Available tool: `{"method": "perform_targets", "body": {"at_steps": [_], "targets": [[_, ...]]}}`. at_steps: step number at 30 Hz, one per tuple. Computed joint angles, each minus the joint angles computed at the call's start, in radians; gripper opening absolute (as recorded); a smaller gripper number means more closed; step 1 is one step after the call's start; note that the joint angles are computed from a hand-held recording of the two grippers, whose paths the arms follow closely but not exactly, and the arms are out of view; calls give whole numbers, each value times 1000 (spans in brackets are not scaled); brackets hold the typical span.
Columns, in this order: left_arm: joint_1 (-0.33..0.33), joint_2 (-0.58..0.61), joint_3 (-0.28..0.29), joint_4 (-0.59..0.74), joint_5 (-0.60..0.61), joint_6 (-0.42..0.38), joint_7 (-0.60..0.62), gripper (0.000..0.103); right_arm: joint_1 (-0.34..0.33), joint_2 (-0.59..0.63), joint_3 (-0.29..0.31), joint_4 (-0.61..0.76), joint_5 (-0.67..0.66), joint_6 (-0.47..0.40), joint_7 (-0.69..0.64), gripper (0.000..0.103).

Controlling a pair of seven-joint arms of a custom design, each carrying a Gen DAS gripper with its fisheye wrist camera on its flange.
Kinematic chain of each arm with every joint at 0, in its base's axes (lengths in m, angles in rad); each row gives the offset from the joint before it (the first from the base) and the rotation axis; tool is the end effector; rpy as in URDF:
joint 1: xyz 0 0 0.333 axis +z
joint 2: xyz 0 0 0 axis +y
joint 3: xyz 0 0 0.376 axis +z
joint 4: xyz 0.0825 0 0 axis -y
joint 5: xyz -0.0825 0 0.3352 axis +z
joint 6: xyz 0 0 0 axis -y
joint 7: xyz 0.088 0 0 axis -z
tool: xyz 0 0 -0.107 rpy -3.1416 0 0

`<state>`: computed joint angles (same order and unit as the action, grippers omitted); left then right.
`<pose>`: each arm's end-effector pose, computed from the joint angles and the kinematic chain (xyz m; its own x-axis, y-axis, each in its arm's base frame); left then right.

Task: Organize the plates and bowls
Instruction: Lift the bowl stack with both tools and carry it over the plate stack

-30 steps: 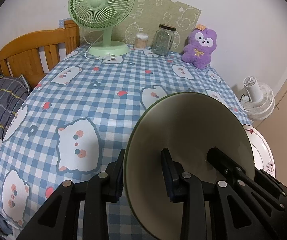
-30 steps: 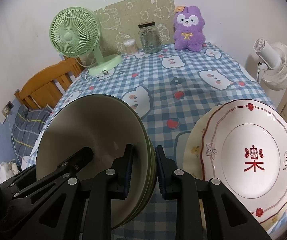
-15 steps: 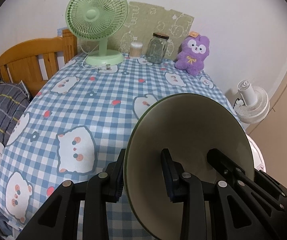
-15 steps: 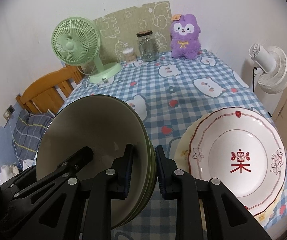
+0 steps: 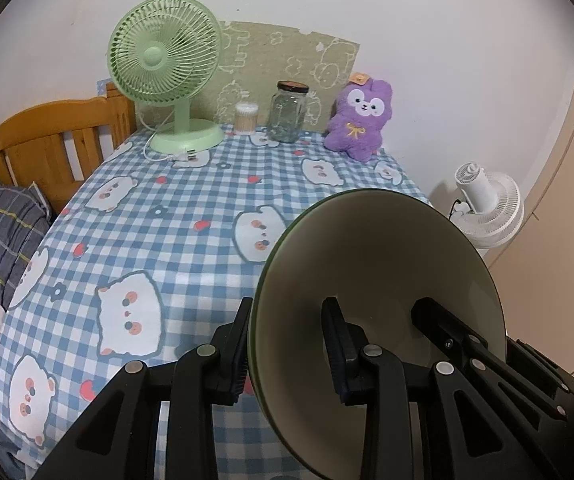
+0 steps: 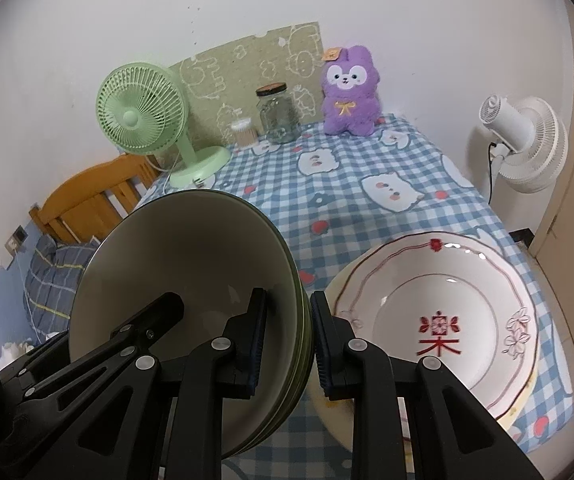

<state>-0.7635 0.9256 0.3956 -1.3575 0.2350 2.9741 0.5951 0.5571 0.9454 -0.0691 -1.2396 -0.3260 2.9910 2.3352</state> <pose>0.6804 -0.4072 0.3344 0.0414 -0.9818 0.1852 -0.6997 -0.1609 -0.6961 0.6932 0.4208 0.3465 0.1706 -0.9580 -0.2304 -0.7182 0.0392 -0.6948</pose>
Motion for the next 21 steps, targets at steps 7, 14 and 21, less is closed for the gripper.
{"method": "perform_targets", "body": {"at_steps": [7,14,21], "targets": [[22,36,-47,97,7,-39,24,31,2,-42,-44,-73,-12,29,36,27],[54,90,-114,235,22,-108,44,31,-13,-71,-61,-127,-26,44,57,27],[82,161,-177,396,50,-191,61,31,-35,-93,-73,-178,-28,70,74,27]]}}
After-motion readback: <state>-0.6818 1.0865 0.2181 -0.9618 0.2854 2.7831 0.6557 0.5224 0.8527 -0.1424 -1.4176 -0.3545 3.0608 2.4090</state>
